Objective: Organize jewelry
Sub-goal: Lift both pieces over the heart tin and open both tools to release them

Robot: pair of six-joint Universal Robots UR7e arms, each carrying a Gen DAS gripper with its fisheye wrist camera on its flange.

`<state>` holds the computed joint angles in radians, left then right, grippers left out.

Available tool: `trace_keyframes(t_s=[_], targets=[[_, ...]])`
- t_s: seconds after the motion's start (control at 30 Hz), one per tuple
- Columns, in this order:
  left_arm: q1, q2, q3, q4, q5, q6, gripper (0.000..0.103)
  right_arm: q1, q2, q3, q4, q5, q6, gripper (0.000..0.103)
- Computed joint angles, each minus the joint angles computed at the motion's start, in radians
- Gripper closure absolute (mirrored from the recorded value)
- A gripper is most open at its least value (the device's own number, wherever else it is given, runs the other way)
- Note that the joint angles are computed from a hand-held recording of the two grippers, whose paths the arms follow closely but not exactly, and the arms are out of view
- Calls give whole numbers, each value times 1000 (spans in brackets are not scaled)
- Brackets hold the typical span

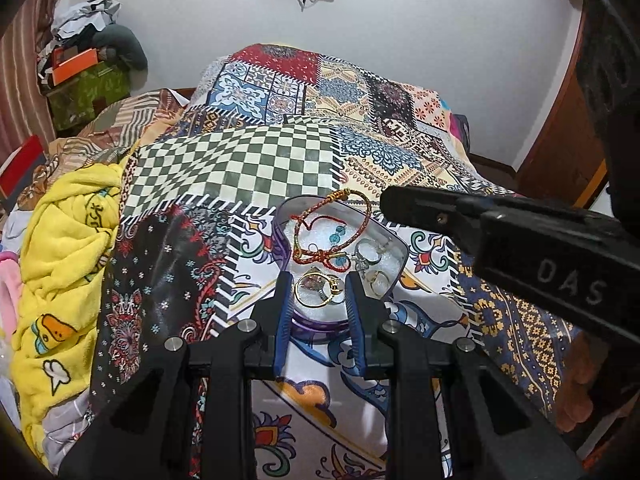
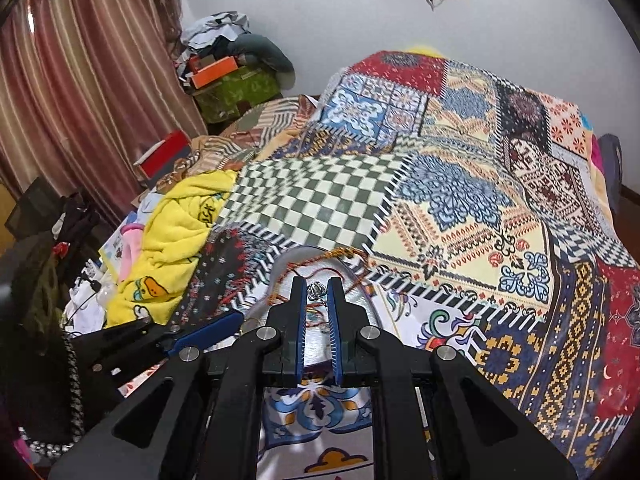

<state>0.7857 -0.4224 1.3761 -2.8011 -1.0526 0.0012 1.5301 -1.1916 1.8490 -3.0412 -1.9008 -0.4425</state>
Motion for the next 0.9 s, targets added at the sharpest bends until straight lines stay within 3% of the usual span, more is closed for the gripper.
trace_keyframes(t_s=[0.67,0.9], targets=[[5,40,-47,13,-7,29,78,-14,23,-20,37,-39,-22,93],[6,25,-38,26,-21,8,78,-20,-5,-15,68,-20,19,84]])
